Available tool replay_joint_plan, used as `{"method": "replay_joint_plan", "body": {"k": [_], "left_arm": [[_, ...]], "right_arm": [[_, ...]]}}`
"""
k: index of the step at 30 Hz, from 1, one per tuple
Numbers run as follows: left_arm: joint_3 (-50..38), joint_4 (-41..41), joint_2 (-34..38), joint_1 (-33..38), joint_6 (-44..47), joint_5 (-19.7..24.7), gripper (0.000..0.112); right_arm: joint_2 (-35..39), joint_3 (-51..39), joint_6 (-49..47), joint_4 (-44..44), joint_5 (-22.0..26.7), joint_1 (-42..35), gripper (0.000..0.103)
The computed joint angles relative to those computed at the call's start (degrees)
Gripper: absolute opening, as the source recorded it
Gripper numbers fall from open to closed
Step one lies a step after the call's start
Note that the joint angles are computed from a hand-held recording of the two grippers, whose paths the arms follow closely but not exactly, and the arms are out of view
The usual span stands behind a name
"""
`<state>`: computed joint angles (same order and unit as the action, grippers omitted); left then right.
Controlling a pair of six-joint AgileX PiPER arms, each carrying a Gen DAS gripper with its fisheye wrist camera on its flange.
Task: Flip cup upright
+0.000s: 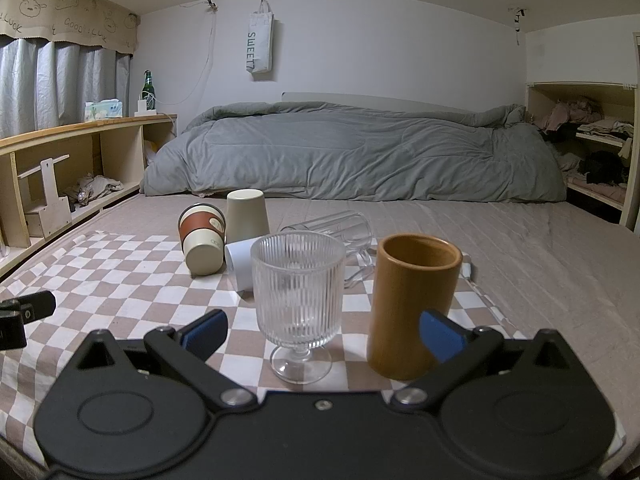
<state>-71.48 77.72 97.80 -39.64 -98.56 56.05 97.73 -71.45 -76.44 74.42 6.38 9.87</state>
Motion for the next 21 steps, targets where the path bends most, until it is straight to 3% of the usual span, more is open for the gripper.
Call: {"method": "replay_joint_plan", "body": {"k": [11,18,21], "left_arm": [[-3.4,-0.6,0.3,3.5,6.2,-3.2,0.103],[-12.6,-4.6,4.1,8.8,14.2,-9.4,0.102],[-19.7,-9.9,7.9,11.1,21.0,-10.5,0.102]], "right_arm": [[0.1,-0.3,1.4,-1.4,0.2,-0.2,0.103],[0.4,-0.7,-0.7,0.5,0.4,-0.2,0.103],[0.2,-0.9,1.6,-2.0,0.6,0.0,0.103]]}}
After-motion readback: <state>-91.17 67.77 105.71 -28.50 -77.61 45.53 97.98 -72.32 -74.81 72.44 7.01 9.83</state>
